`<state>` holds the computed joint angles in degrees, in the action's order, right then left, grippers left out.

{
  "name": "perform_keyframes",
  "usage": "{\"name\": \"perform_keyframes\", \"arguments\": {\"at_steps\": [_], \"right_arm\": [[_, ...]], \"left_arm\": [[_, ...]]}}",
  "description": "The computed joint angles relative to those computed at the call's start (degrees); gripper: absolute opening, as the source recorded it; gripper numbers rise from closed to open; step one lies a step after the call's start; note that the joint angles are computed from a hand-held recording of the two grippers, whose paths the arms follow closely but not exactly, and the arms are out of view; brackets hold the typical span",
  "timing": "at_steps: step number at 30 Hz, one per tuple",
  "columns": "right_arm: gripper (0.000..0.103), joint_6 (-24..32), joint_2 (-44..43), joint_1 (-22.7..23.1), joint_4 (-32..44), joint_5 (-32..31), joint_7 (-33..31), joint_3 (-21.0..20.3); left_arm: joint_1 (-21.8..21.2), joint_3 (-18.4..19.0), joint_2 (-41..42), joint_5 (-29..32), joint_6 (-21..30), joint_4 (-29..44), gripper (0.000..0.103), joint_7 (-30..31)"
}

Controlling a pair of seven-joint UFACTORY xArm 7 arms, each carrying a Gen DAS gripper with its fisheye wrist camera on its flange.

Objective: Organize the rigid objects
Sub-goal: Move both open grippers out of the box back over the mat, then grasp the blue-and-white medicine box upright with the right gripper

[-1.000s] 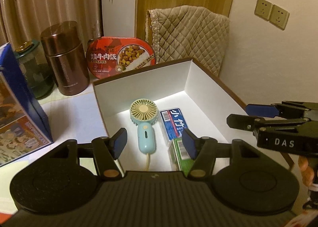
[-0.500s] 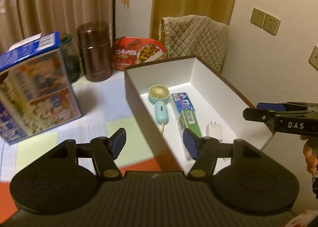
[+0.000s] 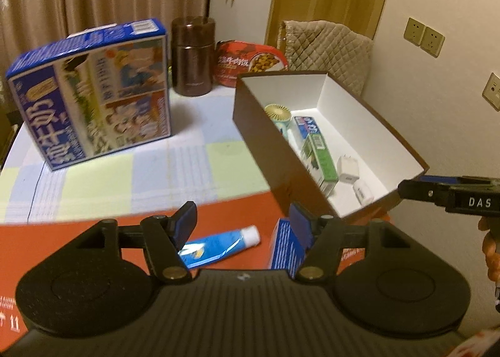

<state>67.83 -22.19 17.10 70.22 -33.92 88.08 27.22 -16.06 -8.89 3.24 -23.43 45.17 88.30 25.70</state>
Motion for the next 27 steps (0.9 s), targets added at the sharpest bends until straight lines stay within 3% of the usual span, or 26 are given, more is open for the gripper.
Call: {"name": "perform_keyframes", "arguments": {"at_steps": [10, 27], "right_arm": [[0.065, 2.12, 8.35, 5.03, 5.3, -0.32, 5.73, 1.64], [0.065, 0.79, 23.76, 17.52, 14.28, -1.55, 5.79, -7.29]], "left_arm": [[2.02, 2.89, -7.64, -0.91, 1.23, -9.52, 0.061, 2.3], [3.03, 4.45, -8.77, -0.98, -0.73, -16.86, 0.061, 4.83]]}}
